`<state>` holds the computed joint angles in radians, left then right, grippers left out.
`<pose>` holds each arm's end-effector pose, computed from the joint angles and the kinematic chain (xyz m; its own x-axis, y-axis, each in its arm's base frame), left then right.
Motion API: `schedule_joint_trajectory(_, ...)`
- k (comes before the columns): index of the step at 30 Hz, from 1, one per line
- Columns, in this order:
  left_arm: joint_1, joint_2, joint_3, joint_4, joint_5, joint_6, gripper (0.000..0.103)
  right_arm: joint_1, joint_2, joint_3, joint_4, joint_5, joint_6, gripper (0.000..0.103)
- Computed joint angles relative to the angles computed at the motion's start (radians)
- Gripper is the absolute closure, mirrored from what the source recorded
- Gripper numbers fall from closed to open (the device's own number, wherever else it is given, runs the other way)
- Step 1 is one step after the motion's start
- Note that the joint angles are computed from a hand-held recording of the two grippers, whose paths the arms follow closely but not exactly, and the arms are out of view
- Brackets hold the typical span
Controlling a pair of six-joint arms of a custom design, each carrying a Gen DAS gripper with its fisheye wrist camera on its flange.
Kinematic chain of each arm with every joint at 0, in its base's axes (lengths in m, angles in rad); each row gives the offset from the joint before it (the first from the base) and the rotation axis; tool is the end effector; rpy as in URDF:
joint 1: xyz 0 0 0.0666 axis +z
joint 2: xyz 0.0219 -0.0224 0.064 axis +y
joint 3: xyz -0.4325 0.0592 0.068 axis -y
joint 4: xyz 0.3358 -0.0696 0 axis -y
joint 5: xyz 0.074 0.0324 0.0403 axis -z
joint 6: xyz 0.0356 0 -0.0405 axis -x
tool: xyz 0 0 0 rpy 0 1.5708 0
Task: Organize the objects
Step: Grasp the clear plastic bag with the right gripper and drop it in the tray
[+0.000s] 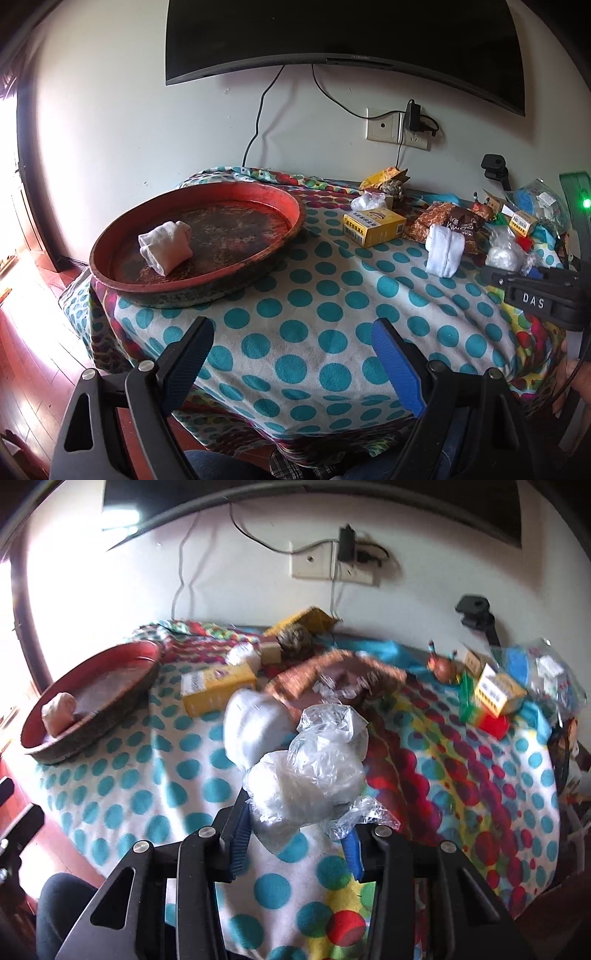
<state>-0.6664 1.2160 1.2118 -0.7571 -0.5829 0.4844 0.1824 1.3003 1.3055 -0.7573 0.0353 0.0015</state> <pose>0.2840 -0.1989 0.4867 -0.5743 -0.0429 -0.8175 -0.0730 0.9973 -0.0011 0.3814 0.0687 0.4923 -0.6716 -0.1254 -0.7302 -0.1569 0.9873 -0.0252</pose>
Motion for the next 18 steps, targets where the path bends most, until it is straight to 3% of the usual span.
schedule_joint_trajectory(9, 0.032, -0.07, -0.042, -0.076, -0.023, 0.108, 0.014, 0.164, 0.085, 0.162, -0.056, -0.017, 0.036, 0.063)
schedule_joint_trajectory(18, 0.152, -0.102, -0.079, -0.081, 0.027, 0.158, 0.014, 0.343, 0.354, 0.453, -0.149, 0.003, 0.106, 0.063)
